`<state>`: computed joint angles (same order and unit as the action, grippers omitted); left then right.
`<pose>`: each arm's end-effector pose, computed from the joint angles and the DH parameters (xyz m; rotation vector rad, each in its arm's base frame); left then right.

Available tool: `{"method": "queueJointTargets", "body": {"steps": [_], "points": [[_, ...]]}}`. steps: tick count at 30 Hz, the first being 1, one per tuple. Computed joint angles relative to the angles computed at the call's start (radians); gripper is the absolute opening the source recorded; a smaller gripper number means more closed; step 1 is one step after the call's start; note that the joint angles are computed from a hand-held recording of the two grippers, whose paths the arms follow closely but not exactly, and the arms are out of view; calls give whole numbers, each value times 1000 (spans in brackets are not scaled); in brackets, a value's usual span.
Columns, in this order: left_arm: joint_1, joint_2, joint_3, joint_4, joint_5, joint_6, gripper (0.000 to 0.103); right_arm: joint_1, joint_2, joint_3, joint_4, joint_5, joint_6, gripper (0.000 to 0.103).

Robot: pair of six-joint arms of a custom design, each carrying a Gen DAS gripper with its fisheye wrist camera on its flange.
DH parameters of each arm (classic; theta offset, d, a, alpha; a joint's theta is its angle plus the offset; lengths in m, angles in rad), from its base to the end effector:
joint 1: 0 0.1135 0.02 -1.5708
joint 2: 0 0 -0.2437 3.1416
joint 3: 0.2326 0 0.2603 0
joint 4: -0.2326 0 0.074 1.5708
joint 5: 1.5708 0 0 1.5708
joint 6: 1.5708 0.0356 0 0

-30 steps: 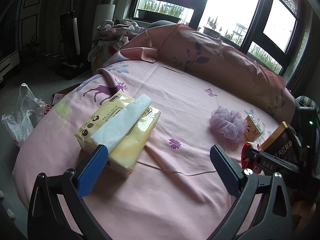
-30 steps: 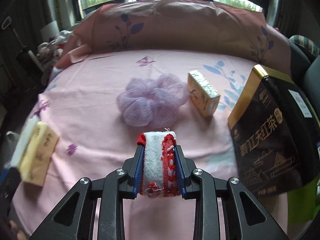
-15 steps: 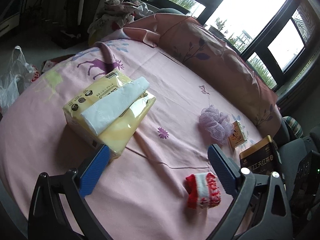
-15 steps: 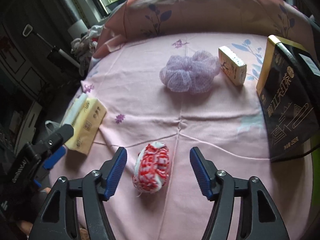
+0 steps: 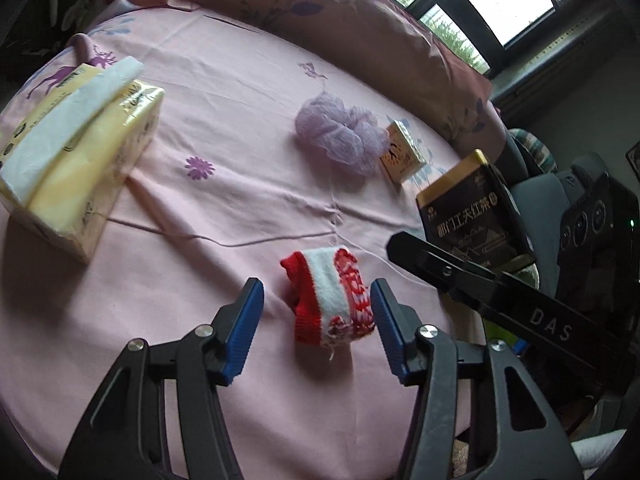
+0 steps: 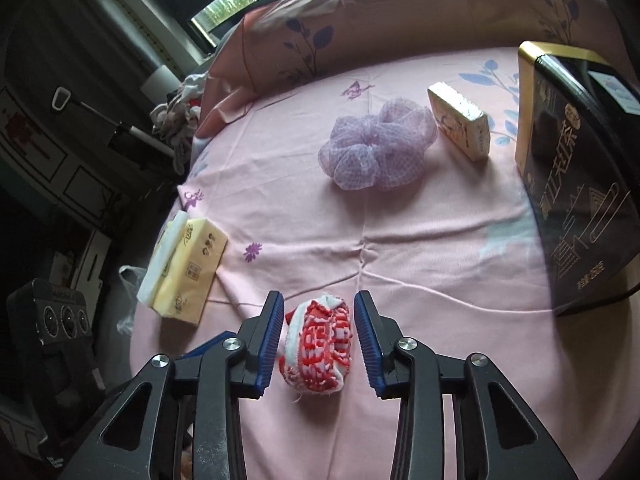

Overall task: Organize soft objects
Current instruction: 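Close both tools together on the red-and-white sock, then lift and carry the sock with both tools over the green box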

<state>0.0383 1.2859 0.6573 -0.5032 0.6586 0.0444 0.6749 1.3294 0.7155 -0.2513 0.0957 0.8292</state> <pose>0.2357 -0.0128 0.1545 0.2027 2.5552 -0.8491 0.2163 0.1687 0.1700 0.2376 2.4989 0.5435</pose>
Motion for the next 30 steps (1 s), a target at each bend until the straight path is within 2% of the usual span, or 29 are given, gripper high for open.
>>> {"method": "queueJointTargets", "body": {"steps": [4, 6, 8, 10, 11, 14, 16, 20, 24, 27, 30], "points": [[-35, 59, 21, -42, 9, 43, 46, -46, 63, -4, 40, -135, 24, 38], [-57, 100, 37, -53, -9, 39, 45, -51, 98, 2, 49, -169, 24, 38], [-77, 131, 44, -51, -35, 26, 44, -52, 142, 17, 54, -184, 25, 38], [-88, 154, 51, -53, -21, 21, 43, -55, 183, 28, 62, -198, 27, 37], [-96, 149, 47, -48, -24, 16, 42, -51, 194, 28, 75, -200, 26, 33], [-128, 53, 5, -19, -65, 11, 42, -32, 165, 22, 74, -175, 21, 31], [-141, -40, -29, 2, -75, 8, 42, -16, 102, 4, 68, -143, 12, 31], [-168, -149, -40, 27, -27, -21, 42, -3, -94, -52, 19, -62, 4, 31], [-308, -274, -45, 98, -71, -107, 42, -42, -348, -122, -65, -10, -1, 31], [-451, -282, -11, 155, -117, -165, 42, -91, -563, -162, -176, 44, -22, 31], [-586, -219, 54, 216, -153, -196, 42, -194, -789, -197, -308, 56, -55, 31]]}}
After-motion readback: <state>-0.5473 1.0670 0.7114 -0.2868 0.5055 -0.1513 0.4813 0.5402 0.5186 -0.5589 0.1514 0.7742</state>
